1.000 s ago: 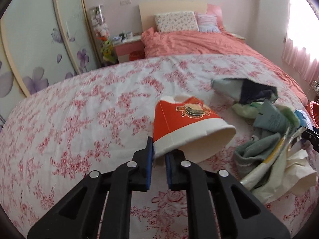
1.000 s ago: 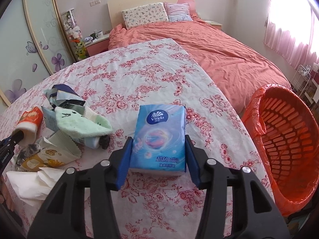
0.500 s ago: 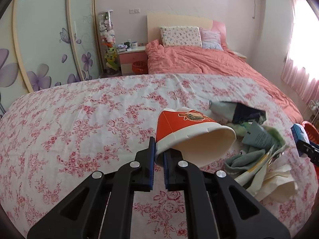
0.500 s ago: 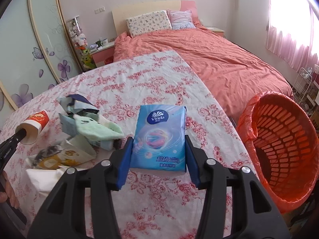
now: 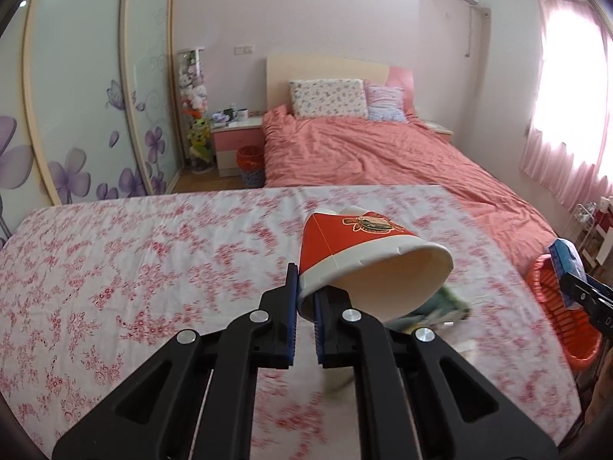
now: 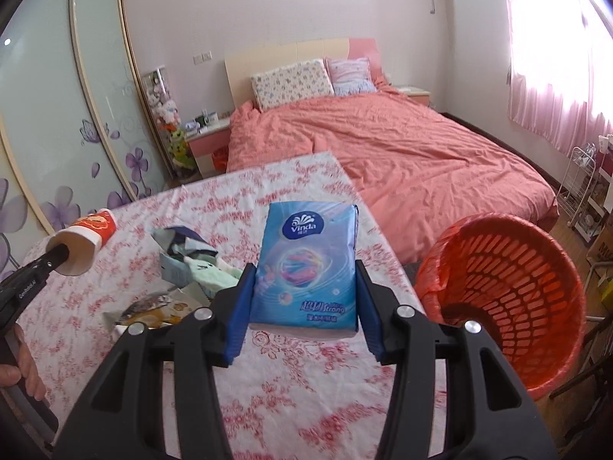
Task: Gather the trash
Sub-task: 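Lift the cup and tissue pack and carry both tools over the orange basket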
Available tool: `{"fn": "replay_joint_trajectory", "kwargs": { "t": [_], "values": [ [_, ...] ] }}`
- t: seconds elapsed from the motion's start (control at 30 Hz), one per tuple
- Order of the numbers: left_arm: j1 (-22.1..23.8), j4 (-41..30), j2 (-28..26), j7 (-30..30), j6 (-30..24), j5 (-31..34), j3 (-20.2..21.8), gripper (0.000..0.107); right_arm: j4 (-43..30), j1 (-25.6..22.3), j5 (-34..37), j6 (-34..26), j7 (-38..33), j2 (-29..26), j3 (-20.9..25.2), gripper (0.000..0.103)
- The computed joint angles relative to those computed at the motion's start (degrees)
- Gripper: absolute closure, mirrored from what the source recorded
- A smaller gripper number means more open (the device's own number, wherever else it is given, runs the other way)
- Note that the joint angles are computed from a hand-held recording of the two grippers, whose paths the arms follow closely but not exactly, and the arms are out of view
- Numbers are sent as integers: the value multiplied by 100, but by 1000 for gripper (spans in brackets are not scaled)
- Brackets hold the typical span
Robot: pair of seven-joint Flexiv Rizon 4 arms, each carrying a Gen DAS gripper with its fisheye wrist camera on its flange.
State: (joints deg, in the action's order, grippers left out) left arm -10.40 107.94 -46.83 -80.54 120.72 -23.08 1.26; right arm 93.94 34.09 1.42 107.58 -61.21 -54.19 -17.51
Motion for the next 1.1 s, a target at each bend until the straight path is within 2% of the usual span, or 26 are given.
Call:
{"fn": "replay_joint_trajectory", "kwargs": {
  "t": [0.2,0.47,0.73,1.1],
  "values": [
    [-39,74,180,-89,62,322,-297,99,623,89,405,536,-256,370,-143,54],
    [-178,-233,97,-133,-66,800,-612,99,1099,18,1129,965,-715,634,-233,54],
    [-359,-852,-231,-75,-456,1132,-882,99,1240,-554,1411,1093,-804,694,42,54],
    [-571,-1988,-883,109,-1251,1404,-1287,99,968,-1548,1111,1145,-475,467,520,54]
  ]
}}
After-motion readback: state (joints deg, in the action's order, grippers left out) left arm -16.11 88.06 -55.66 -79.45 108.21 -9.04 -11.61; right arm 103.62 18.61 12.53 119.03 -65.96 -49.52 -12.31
